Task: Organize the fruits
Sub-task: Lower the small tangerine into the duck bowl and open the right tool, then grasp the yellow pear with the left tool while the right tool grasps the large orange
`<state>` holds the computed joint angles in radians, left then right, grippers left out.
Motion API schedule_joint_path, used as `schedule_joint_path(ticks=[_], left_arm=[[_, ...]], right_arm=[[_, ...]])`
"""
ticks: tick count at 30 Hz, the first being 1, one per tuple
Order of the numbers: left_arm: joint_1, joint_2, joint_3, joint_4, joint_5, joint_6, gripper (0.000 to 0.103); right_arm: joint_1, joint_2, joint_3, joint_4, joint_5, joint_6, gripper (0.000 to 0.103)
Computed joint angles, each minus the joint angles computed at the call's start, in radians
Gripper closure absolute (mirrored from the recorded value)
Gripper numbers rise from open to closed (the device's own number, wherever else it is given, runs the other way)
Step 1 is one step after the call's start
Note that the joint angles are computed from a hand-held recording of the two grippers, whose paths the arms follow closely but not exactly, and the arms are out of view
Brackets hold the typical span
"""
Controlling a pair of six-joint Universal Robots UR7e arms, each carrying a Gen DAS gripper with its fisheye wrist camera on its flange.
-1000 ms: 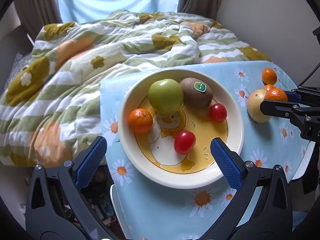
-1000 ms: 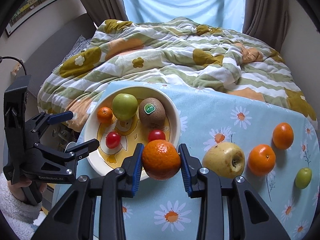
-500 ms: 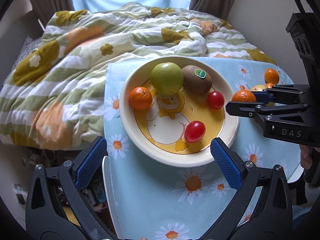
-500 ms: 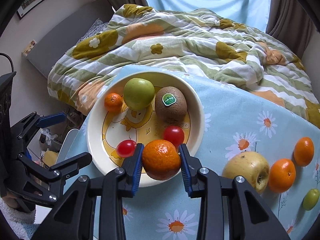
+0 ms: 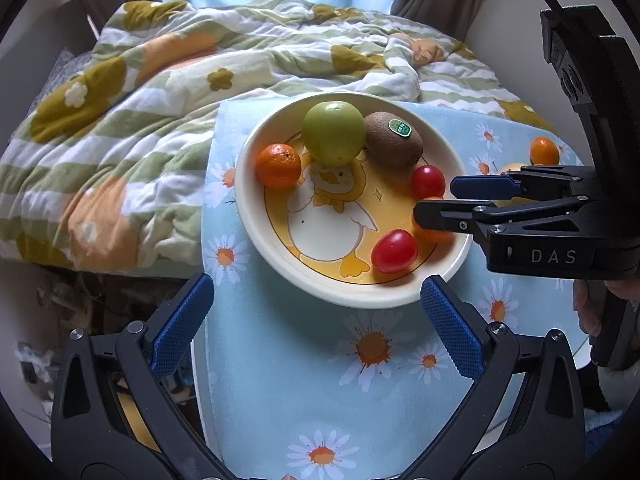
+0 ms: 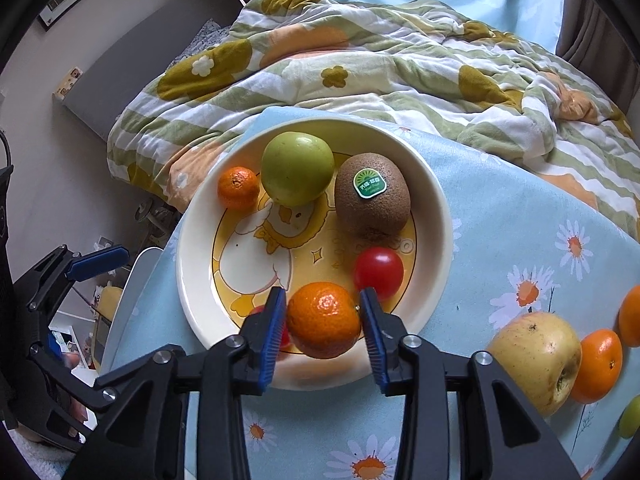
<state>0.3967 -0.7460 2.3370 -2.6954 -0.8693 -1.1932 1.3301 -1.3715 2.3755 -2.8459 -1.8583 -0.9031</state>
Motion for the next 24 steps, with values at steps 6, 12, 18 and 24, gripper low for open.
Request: schedule_joint_path(ticks=[6, 12, 18, 24], left_arm=[[-0.02, -0.016, 0.0, 0.035, 0.009, -0.018, 0.0], [-0.047, -0.04, 0.007, 0.073, 0.014, -0.039, 0.0], [-0.081, -0.078, 0.013, 0.118, 0.022, -0.046, 0.0], [-0.102, -0.101, 0.005, 0.15, 0.03, -0.011, 0.0]], right_arm=[[0.004, -0.036, 0.007, 0.008, 0.031, 0.006, 0.015], [0.009, -0.063, 0.027, -0.029, 0.035, 0.001, 0.001], [0.006, -0.118, 0.05, -0.036, 0.06, 0.014, 0.001], [-0.003, -0.194, 0.069, -0.043, 0.089, 0.048, 0.001]])
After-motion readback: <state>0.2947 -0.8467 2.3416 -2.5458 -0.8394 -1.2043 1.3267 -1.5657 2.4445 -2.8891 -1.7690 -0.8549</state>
